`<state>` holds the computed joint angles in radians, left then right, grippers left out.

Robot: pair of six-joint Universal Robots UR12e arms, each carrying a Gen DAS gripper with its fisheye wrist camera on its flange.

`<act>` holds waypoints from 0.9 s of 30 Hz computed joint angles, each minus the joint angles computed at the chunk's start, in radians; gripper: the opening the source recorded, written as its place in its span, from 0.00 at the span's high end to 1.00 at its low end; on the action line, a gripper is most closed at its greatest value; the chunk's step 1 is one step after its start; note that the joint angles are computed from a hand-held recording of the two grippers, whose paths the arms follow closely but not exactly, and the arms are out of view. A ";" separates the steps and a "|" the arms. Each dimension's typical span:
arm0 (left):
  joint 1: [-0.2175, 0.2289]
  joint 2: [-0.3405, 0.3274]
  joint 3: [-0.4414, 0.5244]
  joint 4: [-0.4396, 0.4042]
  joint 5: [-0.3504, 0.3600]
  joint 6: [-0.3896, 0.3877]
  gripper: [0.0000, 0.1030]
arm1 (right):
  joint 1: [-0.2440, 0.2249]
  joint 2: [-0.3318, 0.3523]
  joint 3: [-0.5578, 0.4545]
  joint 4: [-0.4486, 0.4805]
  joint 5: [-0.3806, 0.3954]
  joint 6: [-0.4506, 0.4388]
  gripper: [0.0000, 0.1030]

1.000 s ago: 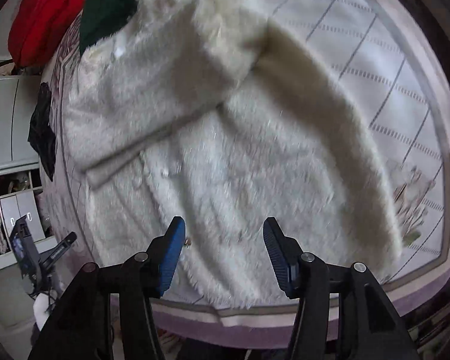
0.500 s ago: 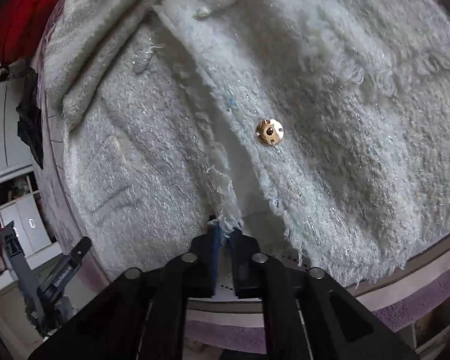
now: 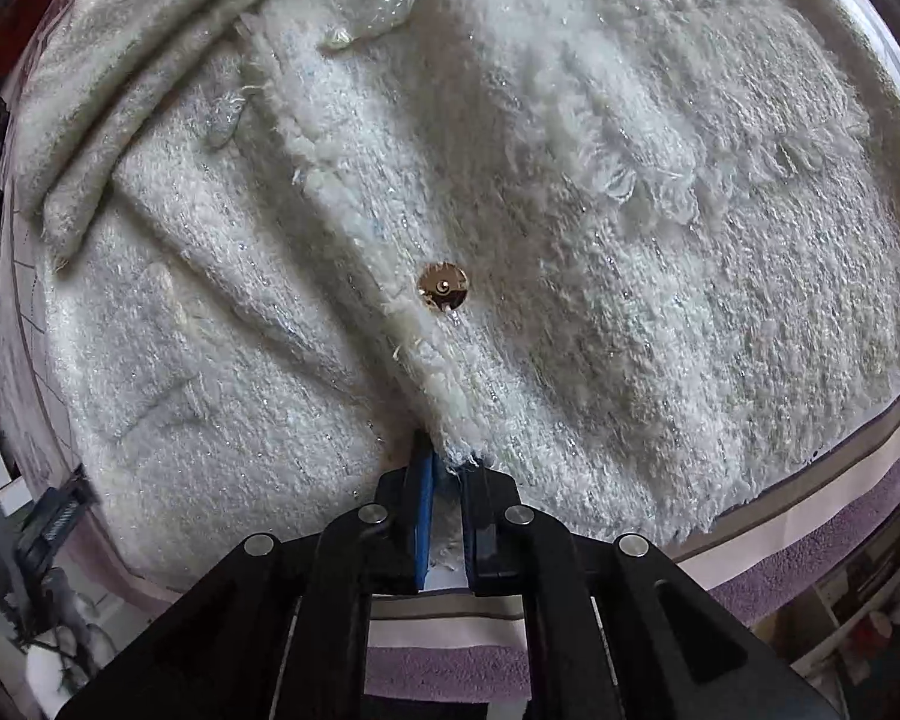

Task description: Fold large clothes

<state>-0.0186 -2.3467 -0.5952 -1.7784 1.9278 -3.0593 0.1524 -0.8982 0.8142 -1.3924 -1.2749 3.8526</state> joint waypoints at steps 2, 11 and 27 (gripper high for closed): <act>0.001 0.006 0.006 0.014 -0.007 0.002 0.01 | -0.012 -0.010 0.000 -0.003 0.046 0.003 0.87; -0.030 0.020 -0.004 0.085 0.003 0.071 0.01 | -0.025 -0.067 0.095 -0.106 -0.062 0.047 0.44; -0.017 0.037 -0.017 -0.046 -0.045 -0.005 0.01 | -0.146 -0.221 0.270 -0.140 -0.133 0.047 0.44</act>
